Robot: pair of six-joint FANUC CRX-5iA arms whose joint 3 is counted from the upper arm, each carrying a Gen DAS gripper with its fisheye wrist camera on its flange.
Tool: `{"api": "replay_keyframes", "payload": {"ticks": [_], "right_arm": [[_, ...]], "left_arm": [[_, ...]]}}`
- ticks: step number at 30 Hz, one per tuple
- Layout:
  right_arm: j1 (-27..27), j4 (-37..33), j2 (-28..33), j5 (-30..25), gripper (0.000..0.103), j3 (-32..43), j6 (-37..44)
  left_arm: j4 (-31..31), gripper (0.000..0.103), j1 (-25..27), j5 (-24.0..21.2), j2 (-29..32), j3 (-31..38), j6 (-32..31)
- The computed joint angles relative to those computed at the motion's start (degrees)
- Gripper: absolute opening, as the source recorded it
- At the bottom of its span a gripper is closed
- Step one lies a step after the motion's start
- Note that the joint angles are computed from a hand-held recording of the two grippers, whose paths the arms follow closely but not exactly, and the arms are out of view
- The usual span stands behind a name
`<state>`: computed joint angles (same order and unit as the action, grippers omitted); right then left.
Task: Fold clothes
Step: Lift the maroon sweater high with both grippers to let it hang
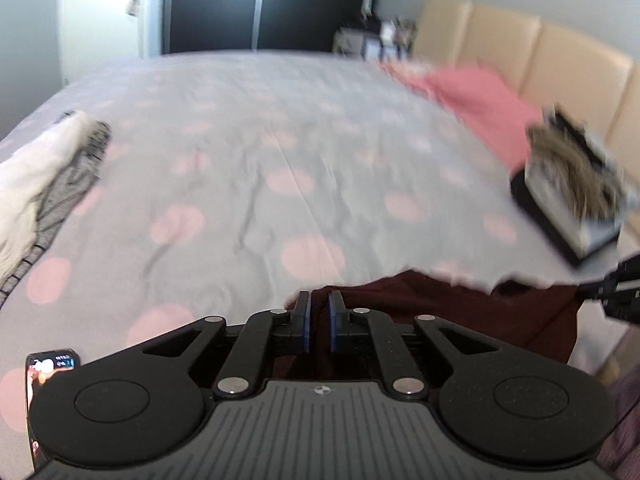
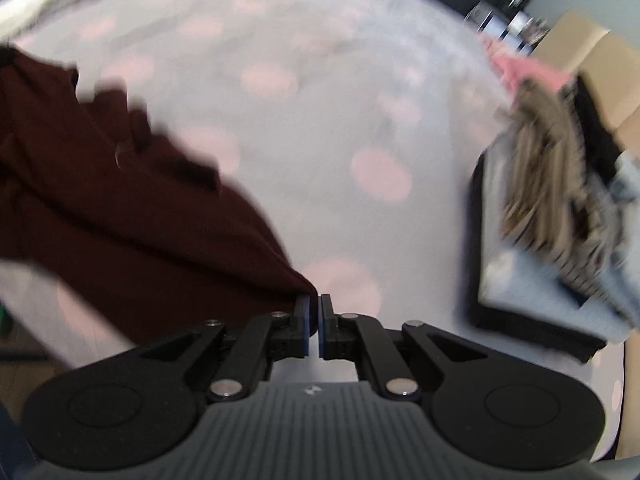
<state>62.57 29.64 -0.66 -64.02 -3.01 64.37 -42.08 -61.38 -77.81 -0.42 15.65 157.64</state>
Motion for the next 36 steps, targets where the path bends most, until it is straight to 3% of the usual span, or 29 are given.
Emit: {"api": "replay_keyframes", "payload": {"ticks": [5, 9, 13, 18, 23, 28, 36], "right_arm": [[1.2, 11.9, -4.9, 10.9, 0.004, -5.8, -12.8], [1.3, 25.1, -6.5, 16.3, 0.004, -8.2, -21.3], [0.1, 37.1, -7.2, 20.5, 0.003, -7.4, -29.8], [-3.5, 59.6, -9.2, 26.2, 0.004, -6.8, -49.4], [-6.4, 78.5, -9.9, 26.0, 0.004, -5.9, -62.4], [-5.8, 80.9, -12.3, 26.3, 0.004, -6.4, -65.4], [-2.2, 78.4, -17.6, 25.4, 0.004, -10.8, -66.0]], "left_arm": [[-8.9, 0.006, -4.2, -3.9, -0.7, 3.9, 2.4], [-17.5, 0.006, -8.5, -7.4, -0.9, 9.0, 1.1], [-28.6, 0.006, -14.7, -10.2, -0.7, 15.1, -2.8], [-44.0, 0.006, -24.3, -12.6, 1.1, 21.7, -8.6], [-53.6, 0.006, -30.3, -13.3, 1.7, 23.8, -9.1], [-60.6, 0.006, -34.7, -14.3, 3.3, 24.1, -9.6], [-63.9, 0.006, -37.4, -16.3, 4.3, 23.2, -7.1]]}}
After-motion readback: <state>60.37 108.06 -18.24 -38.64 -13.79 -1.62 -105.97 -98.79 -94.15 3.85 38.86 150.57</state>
